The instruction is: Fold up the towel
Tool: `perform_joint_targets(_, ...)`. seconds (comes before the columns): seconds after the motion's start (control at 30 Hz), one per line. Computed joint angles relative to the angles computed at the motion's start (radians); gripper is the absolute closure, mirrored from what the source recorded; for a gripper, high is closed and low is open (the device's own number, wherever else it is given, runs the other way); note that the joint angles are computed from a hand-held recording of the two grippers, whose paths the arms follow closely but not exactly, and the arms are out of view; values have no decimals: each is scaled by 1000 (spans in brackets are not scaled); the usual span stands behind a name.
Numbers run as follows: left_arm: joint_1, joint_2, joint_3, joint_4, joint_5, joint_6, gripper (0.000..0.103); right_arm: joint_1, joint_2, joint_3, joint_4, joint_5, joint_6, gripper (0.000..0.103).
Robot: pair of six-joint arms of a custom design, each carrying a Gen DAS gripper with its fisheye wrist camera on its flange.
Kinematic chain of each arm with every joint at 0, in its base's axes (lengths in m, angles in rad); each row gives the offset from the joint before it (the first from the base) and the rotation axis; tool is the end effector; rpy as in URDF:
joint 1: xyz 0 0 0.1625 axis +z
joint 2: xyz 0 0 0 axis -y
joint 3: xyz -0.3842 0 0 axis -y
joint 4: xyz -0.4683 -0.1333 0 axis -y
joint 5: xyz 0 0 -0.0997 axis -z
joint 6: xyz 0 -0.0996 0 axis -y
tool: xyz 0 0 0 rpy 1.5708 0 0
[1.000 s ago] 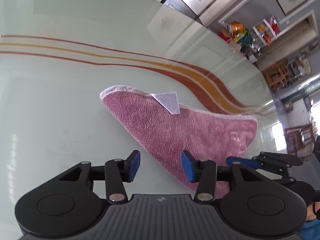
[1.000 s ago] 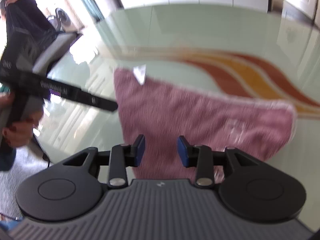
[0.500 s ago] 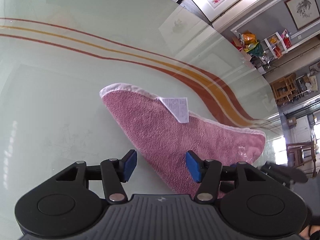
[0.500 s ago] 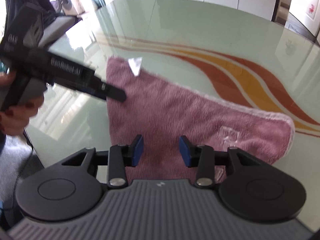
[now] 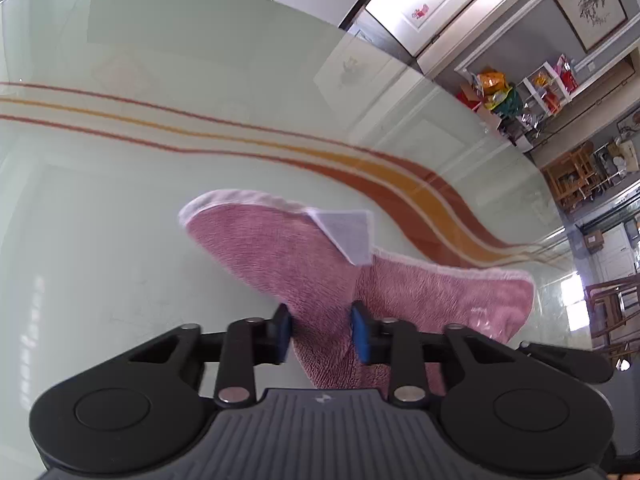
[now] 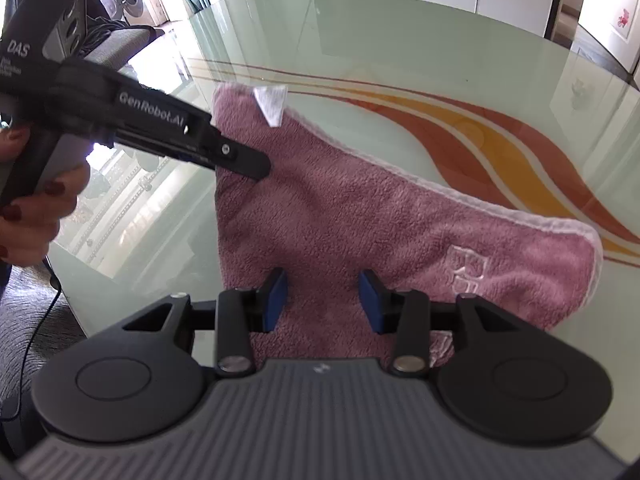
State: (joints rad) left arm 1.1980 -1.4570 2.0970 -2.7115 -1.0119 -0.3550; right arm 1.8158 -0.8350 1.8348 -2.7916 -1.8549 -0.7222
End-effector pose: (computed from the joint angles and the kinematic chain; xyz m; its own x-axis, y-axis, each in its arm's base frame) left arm -0.0260 -0.5774 0.2383 -0.9384 -0.2167 -0.2693 -0.0071 0.7910 -0.6118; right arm 0.2549 -0.5849 -0.0181 -0.5535 -0.7557 0.3501 -0.8030 0.5957 0.0163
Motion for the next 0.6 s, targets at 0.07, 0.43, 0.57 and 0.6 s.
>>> perform_joint_targets(0.07,-12,-3,-4,6,18,26,78,2,5,3,-12,6,-2,62)
perform_joint_targets(0.43,-74,-19,-28,36,72,125,79,-23,-58,60,-57,85,7,63)
perform_joint_targets(0.57,-78,-22,-37,57,75,131,79,-21,-70,69,-69,43,-42,64)
perform_joint_targets(0.6,-81,-19,-41,60,79,134,79,-21,-67,65,-70,35,-51,64)
